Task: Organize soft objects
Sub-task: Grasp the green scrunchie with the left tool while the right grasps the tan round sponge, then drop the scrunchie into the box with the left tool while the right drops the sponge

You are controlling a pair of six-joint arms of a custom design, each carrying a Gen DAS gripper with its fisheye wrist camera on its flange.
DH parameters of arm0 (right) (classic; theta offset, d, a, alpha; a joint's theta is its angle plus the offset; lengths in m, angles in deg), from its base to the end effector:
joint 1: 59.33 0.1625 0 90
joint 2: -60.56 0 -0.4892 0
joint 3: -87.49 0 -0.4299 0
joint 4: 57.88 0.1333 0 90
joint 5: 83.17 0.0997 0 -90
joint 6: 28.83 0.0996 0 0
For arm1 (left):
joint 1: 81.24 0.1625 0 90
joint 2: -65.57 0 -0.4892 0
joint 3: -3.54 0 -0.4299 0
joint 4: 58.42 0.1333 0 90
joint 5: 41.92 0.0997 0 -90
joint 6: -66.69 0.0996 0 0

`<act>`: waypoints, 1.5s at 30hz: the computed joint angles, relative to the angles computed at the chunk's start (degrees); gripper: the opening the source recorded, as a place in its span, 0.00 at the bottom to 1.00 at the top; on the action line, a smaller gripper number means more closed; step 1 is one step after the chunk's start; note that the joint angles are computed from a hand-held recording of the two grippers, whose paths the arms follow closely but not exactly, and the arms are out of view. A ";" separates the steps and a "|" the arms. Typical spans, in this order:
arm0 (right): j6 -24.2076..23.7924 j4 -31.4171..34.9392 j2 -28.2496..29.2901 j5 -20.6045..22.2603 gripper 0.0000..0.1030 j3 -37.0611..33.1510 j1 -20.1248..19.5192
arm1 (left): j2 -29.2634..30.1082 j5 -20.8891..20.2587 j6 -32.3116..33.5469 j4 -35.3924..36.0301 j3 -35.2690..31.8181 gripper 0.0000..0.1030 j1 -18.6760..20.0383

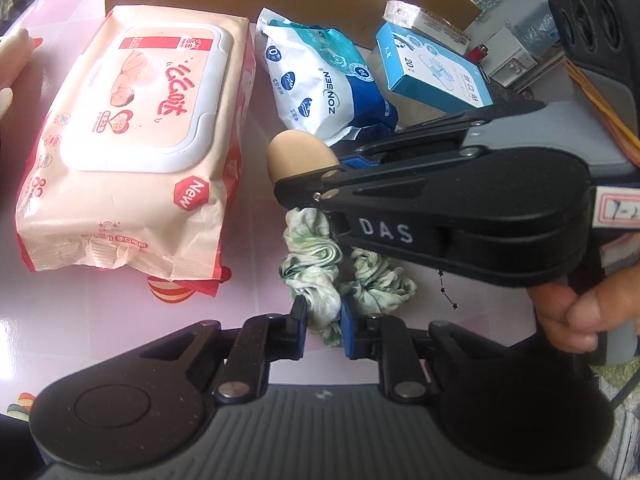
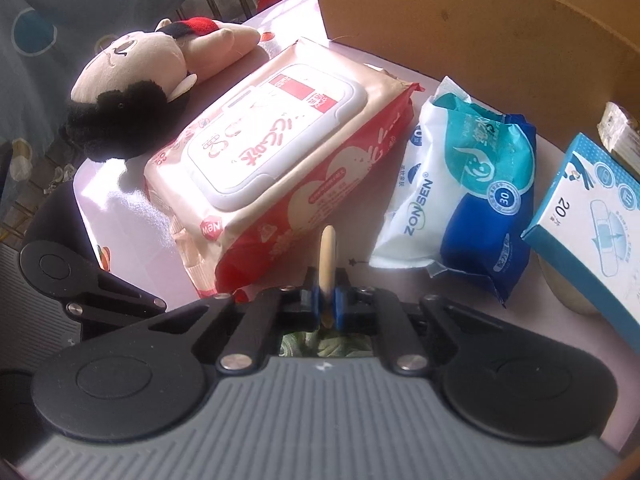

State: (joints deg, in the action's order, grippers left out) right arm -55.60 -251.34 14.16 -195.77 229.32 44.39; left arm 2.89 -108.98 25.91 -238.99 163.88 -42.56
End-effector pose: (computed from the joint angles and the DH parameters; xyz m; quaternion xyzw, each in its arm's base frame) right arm 0.1891 -0.3741 0.0117 0.3256 -0.9225 0.0460 0.2020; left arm -0.0914 -0.2936 0.0677 0.1021 0.9729 -0.1008 0.1814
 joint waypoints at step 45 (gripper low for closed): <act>4.24 15.94 -13.14 2.66 0.06 -27.09 -3.21 | 6.52 4.41 30.38 3.50 -39.96 0.11 13.57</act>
State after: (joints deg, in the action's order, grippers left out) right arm -51.36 -235.40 1.01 -193.12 202.23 41.18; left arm 9.41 -104.57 56.29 -235.50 123.92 -28.99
